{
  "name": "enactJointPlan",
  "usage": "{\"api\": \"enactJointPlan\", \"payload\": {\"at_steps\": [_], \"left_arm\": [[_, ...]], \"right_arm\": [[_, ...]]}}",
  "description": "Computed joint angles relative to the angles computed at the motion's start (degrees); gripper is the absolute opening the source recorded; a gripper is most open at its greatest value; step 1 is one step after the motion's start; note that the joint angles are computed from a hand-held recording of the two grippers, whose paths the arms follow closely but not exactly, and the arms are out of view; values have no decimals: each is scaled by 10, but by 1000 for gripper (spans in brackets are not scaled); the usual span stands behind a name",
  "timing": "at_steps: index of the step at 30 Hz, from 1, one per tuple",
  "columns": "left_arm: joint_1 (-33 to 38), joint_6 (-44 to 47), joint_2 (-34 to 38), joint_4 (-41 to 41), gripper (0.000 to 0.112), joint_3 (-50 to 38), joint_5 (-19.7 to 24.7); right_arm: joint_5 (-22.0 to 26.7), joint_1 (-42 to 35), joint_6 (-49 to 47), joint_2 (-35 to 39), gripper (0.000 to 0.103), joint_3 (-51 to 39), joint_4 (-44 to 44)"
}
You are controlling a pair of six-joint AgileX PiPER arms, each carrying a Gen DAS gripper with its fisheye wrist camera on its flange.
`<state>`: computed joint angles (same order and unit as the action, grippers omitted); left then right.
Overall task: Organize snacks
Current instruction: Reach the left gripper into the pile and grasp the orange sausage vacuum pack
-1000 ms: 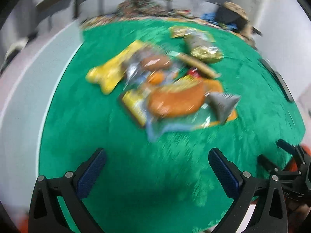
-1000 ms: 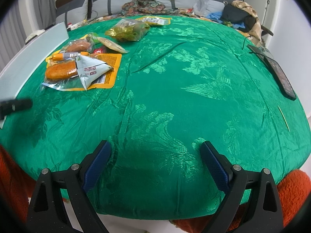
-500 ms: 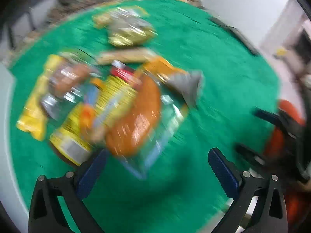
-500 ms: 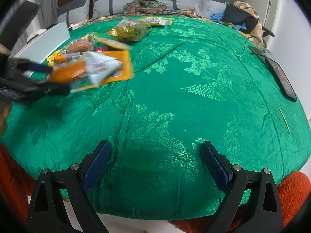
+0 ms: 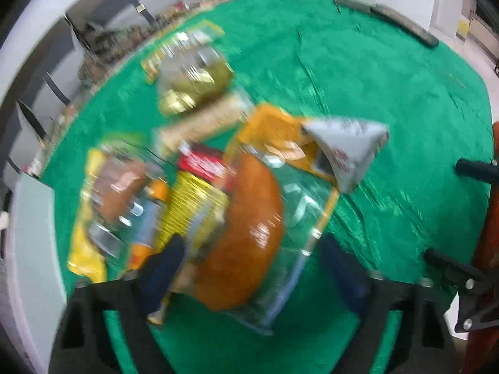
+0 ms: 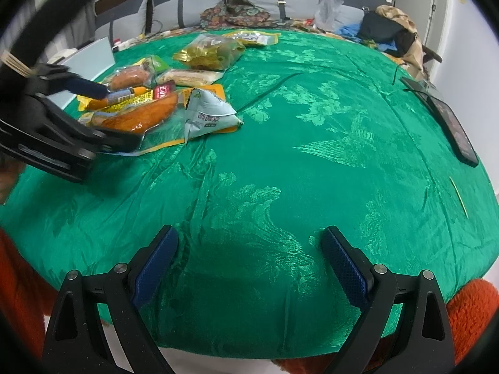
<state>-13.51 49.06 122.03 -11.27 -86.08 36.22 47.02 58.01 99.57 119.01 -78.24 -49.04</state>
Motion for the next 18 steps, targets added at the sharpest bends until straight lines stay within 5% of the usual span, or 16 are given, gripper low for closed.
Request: {"api": "enactJointPlan", "payload": {"at_steps": [3,7,9,12,18], "left_arm": [[19,16,-9,-40,69,4,40],[46,64,-13,-108,61,-10,149],[46,60,-24,-107,64,1,134],[33,25,-35,-85,90,20,72],[2,-71,2,-29,93,3,48]], "right_arm": [[-37,-5,33,-26,96,39,-15],[-66,-15,82,-46,96,71,-36],[-62,-16,80,-43,96,64,-33],[-45,-15,58,-31,96,44,-19],[-62,-13,87,-47,95,71,-39]]}}
